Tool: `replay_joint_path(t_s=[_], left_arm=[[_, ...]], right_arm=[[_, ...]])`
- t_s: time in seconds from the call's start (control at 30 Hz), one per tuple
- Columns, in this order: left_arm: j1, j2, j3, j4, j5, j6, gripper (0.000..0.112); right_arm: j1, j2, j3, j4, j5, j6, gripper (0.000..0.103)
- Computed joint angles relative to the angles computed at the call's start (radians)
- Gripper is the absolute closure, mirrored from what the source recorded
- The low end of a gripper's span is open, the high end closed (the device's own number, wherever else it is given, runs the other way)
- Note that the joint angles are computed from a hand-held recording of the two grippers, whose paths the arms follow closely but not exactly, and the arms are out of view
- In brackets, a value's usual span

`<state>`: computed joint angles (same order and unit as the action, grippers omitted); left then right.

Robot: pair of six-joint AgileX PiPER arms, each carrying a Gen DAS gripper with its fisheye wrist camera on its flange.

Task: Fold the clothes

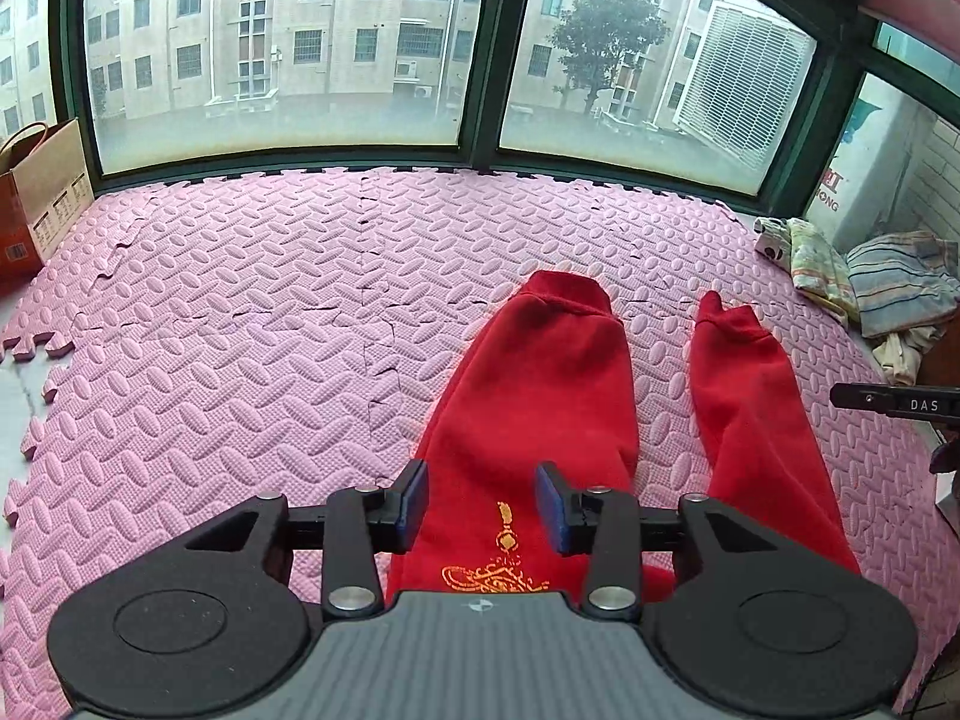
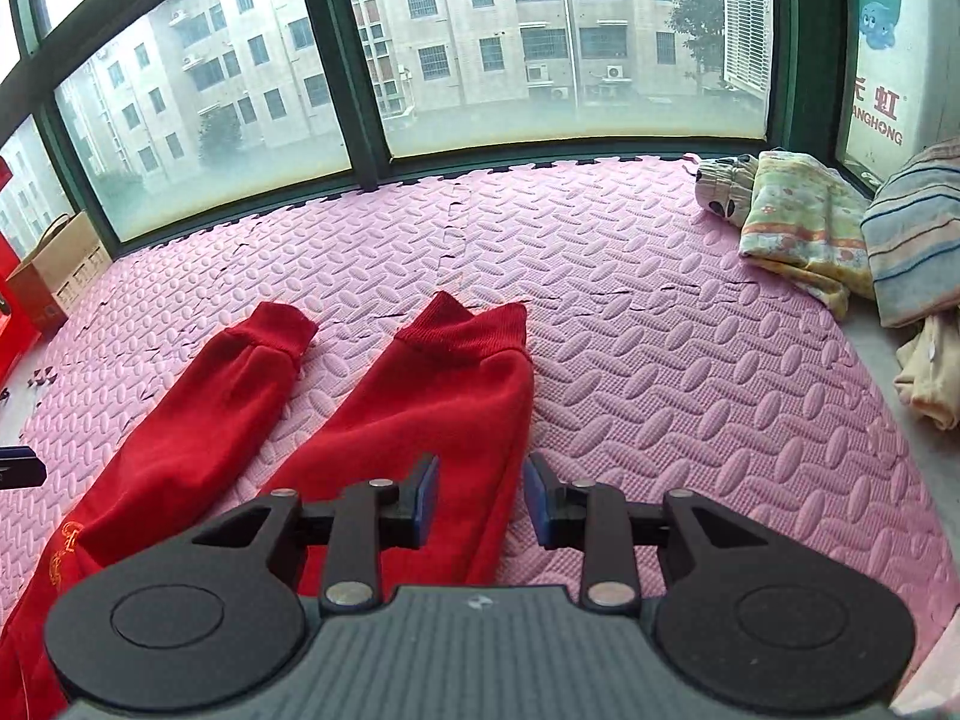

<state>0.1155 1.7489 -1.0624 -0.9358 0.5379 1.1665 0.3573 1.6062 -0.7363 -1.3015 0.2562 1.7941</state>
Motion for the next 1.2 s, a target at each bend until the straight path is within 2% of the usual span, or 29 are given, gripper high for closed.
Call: replay_joint_path(t_s=[0.17,0.33,0.5,0.7,0.83,0.87,0.93,1.0,1.07,1.13,1.2], left_arm=[[-0.074,0.135,-0.17,0.109,-0.033,-0.141,0.066],[-0.136,0.279,-0.35,0.188,-0.025,-0.246,0.065],[-0.185,0.411,-0.521,0.27,-0.009,-0.341,0.063],[-0.21,0.531,-0.67,0.351,0.028,-0.439,0.065],[-0.2,0.574,-0.72,0.314,0.064,-0.427,0.086],[-0.199,0.575,-0.718,0.306,0.057,-0.413,0.089],[-0.189,0.579,-0.724,0.278,0.061,-0.388,0.101],[-0.178,0.571,-0.72,0.271,0.048,-0.4,0.103],[-0.163,0.557,-0.71,0.262,0.02,-0.404,0.103],[-0.14,0.548,-0.715,0.252,0.009,-0.416,0.103],[-0.116,0.549,-0.735,0.253,0.003,-0.445,0.103]], right_arm=[[-0.079,0.128,-0.111,-0.001,-0.041,-0.042,0.072],[-0.119,0.227,-0.211,0.077,-0.058,-0.16,0.072],[-0.158,0.281,-0.266,0.202,-0.094,-0.321,0.072],[-0.184,0.32,-0.305,0.435,-0.115,-0.587,0.073],[-0.196,0.346,-0.331,0.561,-0.121,-0.715,0.073],[-0.198,0.353,-0.337,0.591,-0.123,-0.744,0.073],[-0.198,0.365,-0.35,0.651,-0.13,-0.812,0.075],[-0.185,0.373,-0.366,0.568,-0.12,-0.738,0.086],[-0.168,0.38,-0.387,0.424,-0.105,-0.612,0.091],[-0.151,0.386,-0.411,0.238,-0.091,-0.443,0.1],[-0.139,0.396,-0.447,0.114,-0.068,-0.328,0.1]])
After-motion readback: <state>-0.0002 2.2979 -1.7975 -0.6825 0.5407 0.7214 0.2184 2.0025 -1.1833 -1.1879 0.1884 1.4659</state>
